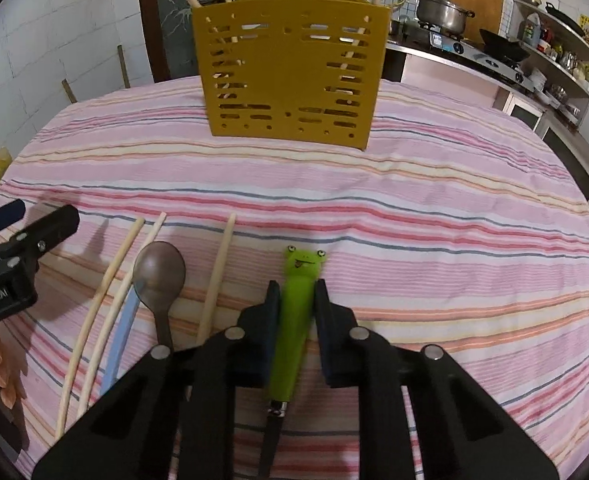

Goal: Organize utensils
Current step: 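Close the right tool on the green frog fork while the left tool lowers to a chopstick, then close the left tool on a wooden chopstick and lift it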

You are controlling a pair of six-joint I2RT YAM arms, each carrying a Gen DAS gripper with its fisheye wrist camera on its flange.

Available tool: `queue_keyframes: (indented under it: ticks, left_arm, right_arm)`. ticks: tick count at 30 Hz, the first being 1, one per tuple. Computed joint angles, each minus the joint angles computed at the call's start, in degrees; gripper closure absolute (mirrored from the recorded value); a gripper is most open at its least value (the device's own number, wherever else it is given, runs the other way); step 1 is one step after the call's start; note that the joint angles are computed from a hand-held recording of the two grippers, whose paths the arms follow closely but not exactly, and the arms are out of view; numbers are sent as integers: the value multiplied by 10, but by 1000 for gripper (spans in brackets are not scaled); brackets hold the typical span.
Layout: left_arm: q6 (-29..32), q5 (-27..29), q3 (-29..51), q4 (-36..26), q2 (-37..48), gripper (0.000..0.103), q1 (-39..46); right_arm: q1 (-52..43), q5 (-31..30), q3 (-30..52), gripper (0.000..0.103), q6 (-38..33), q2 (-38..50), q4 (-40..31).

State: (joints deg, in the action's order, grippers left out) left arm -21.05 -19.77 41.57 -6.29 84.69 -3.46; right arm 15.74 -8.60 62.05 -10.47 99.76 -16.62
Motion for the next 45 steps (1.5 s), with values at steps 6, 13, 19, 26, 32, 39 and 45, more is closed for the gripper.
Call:
queue_keyframes:
  ticks: [6,13,19,26,32,39,45]
  left_arm:
    - [-1,9,9,-3,11,5,-13]
    - [-6,16,21,-9,33,5,-24]
    - [2,34,42,-37,69,12,-29]
    - [-6,48,57,-38,94,31,-26]
    - [-13,46,85,-61,106,58,-40]
    - [-28,65,139,-104,137,83,-44]
    - [-25,91,175,-131,157,98,-33]
  right_arm:
    - [-32,2,16,85,-6,6,-7]
    - [-71,-10,24,85,-18,21,-11]
    - [-71,-12,25,85,-18,23,-10]
    - [-78,-24,49,85,-17,37,-34]
    - [-69,-12,71,85,-8,47,-50]
    - [-62,1,102,85,5,69,-74]
    - [-65,-17,102,87,20,66,-74]
